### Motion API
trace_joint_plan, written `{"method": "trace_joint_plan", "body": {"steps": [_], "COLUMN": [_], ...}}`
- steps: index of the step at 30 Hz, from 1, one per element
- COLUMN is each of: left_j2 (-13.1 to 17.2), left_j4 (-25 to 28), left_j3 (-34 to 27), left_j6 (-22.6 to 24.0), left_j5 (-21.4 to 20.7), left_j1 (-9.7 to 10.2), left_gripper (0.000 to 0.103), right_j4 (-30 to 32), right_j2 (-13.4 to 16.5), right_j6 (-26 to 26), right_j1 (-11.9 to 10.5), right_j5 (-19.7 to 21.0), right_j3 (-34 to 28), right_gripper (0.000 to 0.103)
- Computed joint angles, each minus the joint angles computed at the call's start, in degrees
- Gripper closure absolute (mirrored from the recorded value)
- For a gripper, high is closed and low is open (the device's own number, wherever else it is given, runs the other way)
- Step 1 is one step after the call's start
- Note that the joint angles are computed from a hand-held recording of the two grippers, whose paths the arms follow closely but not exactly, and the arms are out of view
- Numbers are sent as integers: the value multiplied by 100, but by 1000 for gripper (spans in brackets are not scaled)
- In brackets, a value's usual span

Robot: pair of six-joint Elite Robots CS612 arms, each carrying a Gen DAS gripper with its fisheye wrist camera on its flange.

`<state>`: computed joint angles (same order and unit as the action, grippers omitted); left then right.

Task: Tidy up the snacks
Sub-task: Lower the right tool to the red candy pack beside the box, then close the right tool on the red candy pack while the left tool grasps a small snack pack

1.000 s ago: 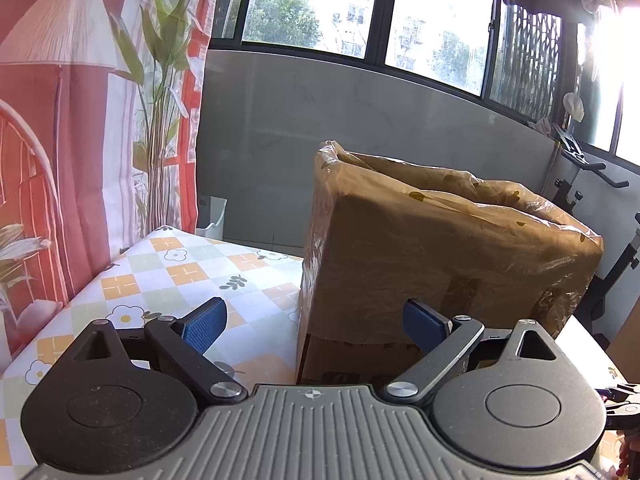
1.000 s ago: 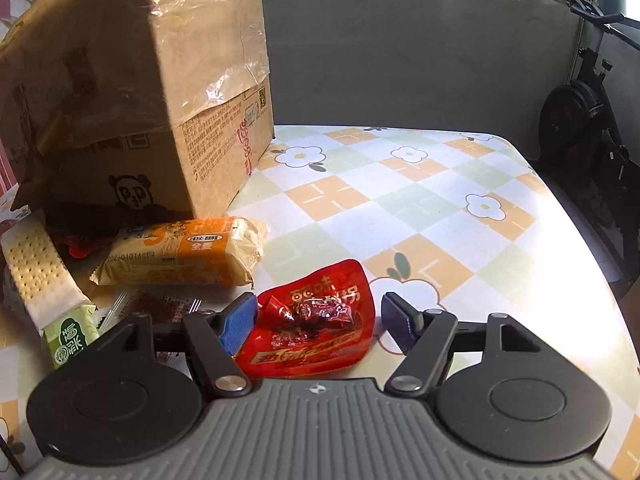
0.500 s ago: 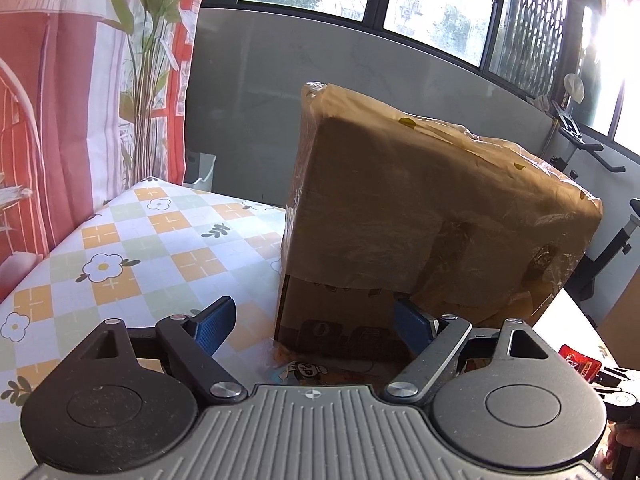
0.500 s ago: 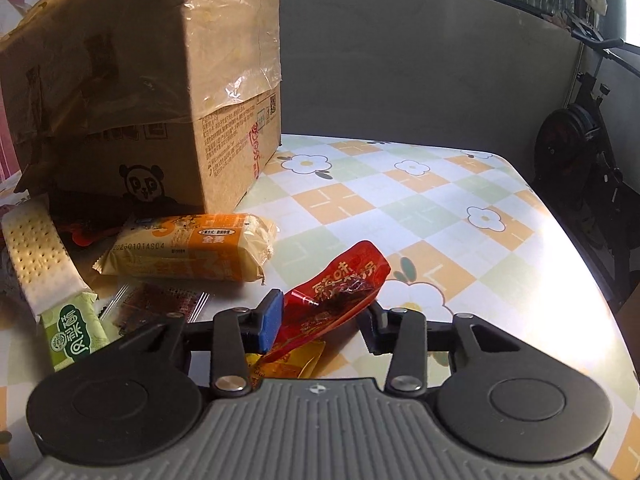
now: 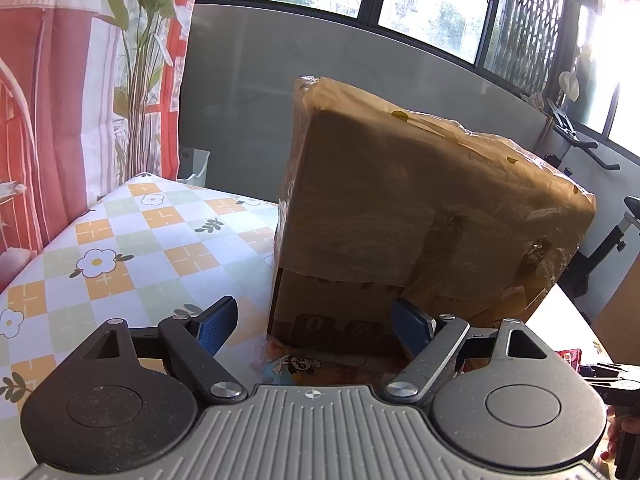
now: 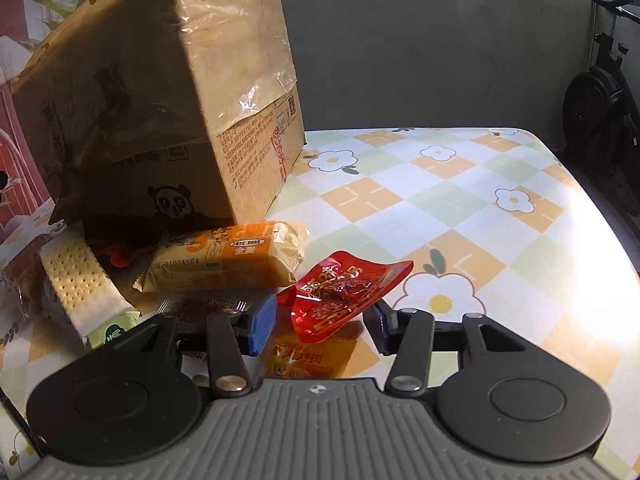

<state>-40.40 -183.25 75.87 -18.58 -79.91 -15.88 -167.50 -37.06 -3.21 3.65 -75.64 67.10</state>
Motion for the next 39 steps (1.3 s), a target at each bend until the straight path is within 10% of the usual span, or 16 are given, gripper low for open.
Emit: {"method": "trace_joint_plan", "body": {"steps": [9,13,21,29,39], "left_j2": [-3,-1,-8,-27,14], "left_j4": [-24,-6,209,520,991], "left_j3": [12,14,4,19,-50], "left_j6": [-6,-28,-47,156,396], "left_j5": [-26,-18,-62,-456,-388], "left_j1": [3,6,17,50,10], "left_gripper": [18,18,19,19,18], "right_j4": [250,384,59,-247,-627], "right_j2": [137,185,115,-37,-165], "right_j6": [768,1046,1019,897,1363], "right_j1": [-44,-50,15,107,86], "right_j5": [161,80,-128,-552,-99], "right_j3": [-350,-457,-300,-119,86], "right_gripper": [50,84,94,96,96]}}
